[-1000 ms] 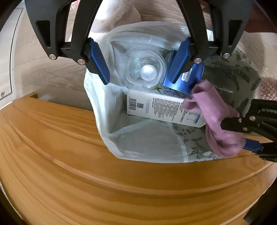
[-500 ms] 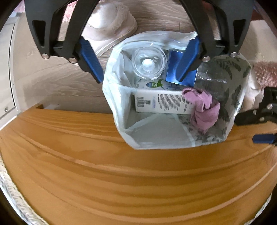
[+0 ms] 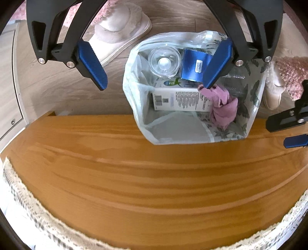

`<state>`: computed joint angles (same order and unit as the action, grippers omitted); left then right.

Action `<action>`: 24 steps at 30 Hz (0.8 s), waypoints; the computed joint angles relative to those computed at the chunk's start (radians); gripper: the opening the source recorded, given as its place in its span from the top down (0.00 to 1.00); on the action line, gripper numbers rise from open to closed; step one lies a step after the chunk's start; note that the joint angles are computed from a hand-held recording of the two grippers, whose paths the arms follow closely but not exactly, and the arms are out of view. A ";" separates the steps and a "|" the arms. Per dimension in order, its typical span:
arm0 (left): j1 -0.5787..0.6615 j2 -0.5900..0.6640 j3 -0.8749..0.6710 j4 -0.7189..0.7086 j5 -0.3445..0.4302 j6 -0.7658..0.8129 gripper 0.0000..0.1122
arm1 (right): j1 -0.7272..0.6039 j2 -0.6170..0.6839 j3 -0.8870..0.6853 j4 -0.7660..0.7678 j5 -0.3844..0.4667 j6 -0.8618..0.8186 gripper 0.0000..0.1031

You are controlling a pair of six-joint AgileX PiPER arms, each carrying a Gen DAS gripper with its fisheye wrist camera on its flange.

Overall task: Collect trash
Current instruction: 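Raise both open tools from the bin back toward the bed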

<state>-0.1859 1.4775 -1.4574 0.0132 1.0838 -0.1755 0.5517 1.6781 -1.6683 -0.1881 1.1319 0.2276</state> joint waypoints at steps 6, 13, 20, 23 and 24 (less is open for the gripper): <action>0.014 -0.055 0.014 0.013 -0.030 -0.021 0.15 | -0.013 -0.019 -0.022 0.009 -0.011 0.004 0.08; 0.036 -0.091 0.008 -0.018 -0.027 -0.008 0.15 | -0.010 -0.036 -0.040 -0.010 -0.011 0.018 0.08; 0.013 -0.133 -0.018 -0.009 -0.050 0.007 0.15 | -0.027 -0.048 -0.083 -0.012 -0.010 0.024 0.08; -0.008 -0.150 -0.026 0.017 -0.059 0.021 0.15 | -0.038 -0.050 -0.122 -0.011 -0.002 0.020 0.08; -0.020 -0.159 -0.026 0.036 -0.068 0.019 0.15 | -0.043 -0.049 -0.142 -0.010 0.005 0.017 0.08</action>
